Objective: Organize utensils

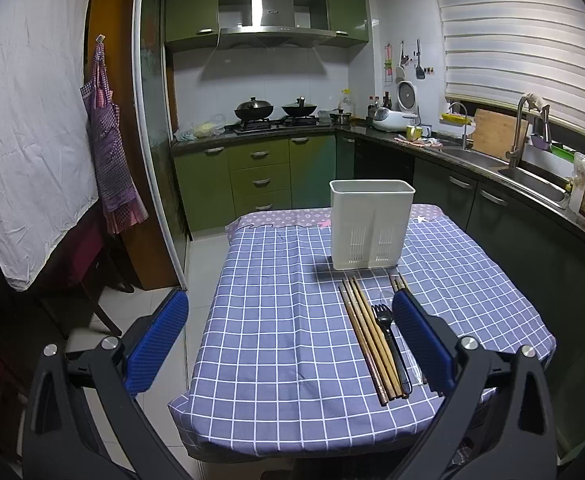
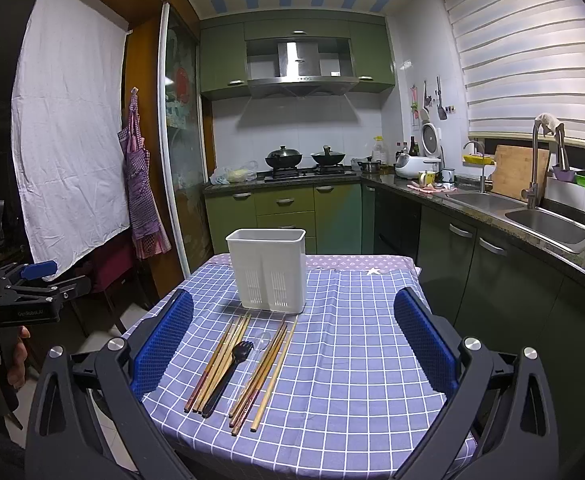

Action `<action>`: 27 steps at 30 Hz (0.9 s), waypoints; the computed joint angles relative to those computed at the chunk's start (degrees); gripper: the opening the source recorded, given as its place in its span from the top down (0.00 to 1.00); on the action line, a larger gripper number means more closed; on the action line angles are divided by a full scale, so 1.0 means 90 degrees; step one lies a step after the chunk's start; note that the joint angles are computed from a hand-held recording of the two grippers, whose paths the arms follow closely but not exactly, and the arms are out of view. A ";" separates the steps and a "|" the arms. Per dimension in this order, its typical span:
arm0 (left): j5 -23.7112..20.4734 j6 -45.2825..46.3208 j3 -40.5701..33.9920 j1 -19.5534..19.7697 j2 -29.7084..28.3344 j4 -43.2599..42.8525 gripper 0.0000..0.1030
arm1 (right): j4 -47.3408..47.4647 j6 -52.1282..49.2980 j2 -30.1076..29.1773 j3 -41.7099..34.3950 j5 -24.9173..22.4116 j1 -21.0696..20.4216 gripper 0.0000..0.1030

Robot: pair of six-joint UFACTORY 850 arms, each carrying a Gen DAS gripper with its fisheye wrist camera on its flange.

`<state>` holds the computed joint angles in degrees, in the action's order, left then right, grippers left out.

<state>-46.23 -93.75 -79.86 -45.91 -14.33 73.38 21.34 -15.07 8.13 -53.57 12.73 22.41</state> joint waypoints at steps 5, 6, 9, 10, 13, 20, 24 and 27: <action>0.0017 0.0009 0.0007 -0.0009 -0.0003 -0.0016 0.06 | -0.0022 0.0017 0.0000 -0.0002 -0.0008 -0.0005 0.04; 0.0017 -0.0003 0.0012 -0.0014 -0.0003 -0.0008 0.06 | 0.0001 -0.0008 -0.0001 0.0000 -0.0003 -0.0004 0.04; 0.0031 -0.0030 0.0029 -0.0020 0.0006 0.0012 0.06 | -0.0038 0.0041 -0.0006 -0.0002 -0.0007 -0.0010 0.04; 0.0025 -0.0031 0.0028 -0.0021 0.0005 0.0016 0.06 | -0.0018 0.0016 -0.0003 -0.0001 -0.0011 -0.0008 0.04; 0.0019 -0.0022 0.0019 -0.0024 0.0000 0.0009 0.06 | -0.0159 0.0167 -0.0006 0.0005 -0.0032 -0.0026 0.04; 0.0033 0.0023 0.0005 -0.0019 -0.0005 -0.0024 0.06 | -0.0205 0.0203 -0.0017 -0.0003 -0.0052 -0.0057 0.04; 0.0050 0.0059 -0.0031 -0.0019 -0.0027 -0.0048 0.06 | -0.0220 0.0237 -0.0036 -0.0041 -0.0095 -0.0099 0.04; 0.0050 0.0067 -0.0042 -0.0017 -0.0035 -0.0053 0.06 | -0.0213 0.0235 -0.0034 -0.0047 -0.0101 -0.0096 0.04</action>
